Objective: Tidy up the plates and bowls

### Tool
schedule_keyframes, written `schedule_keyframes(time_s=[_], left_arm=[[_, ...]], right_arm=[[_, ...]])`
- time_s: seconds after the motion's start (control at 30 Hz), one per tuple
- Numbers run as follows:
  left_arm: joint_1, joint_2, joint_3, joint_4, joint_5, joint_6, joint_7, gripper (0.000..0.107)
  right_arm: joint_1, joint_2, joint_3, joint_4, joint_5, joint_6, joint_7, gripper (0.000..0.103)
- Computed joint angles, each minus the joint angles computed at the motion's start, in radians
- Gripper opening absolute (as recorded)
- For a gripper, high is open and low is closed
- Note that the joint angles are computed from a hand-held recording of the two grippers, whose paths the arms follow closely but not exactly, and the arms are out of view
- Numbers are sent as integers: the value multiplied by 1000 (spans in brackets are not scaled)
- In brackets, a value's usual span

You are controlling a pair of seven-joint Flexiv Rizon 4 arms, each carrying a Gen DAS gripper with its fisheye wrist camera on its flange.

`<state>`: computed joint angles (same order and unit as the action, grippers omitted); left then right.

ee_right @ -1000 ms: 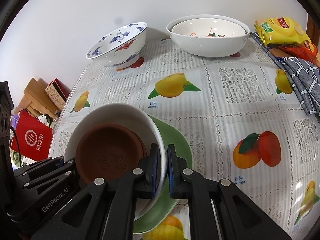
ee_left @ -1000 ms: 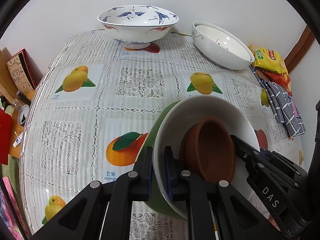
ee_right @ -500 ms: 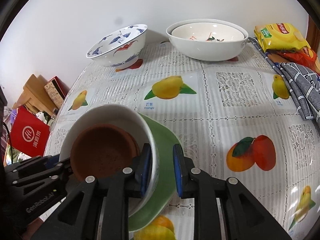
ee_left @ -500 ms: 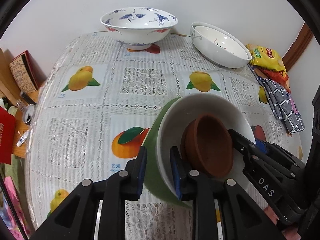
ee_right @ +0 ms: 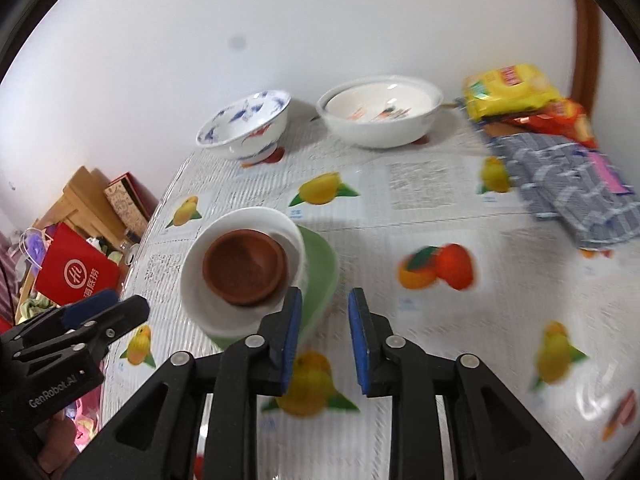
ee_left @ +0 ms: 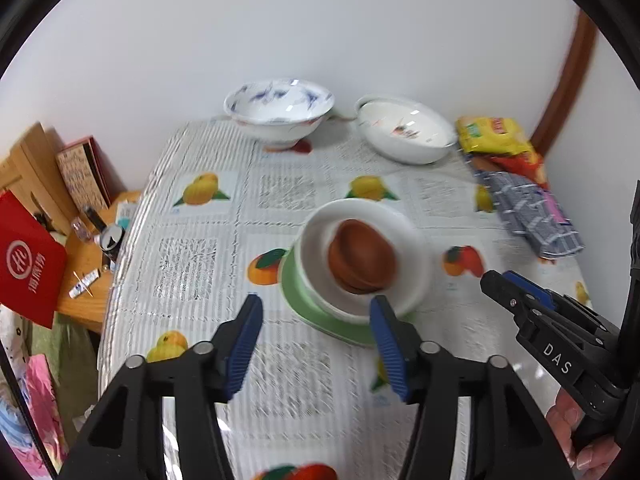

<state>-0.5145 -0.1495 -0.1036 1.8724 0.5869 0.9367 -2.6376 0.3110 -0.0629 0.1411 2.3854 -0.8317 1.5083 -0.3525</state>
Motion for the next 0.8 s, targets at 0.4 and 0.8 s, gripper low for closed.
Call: schedule_keyframes(time_s=[0.4, 0.8], left_arm=[[-129, 88, -127, -66, 164, -195, -171, 88], [-228, 110, -217, -149, 271, -446, -283, 100]], right_arm=[[-61, 516, 172, 195, 283, -317, -110, 58], [-41, 840, 234, 246, 494, -589, -251, 90]])
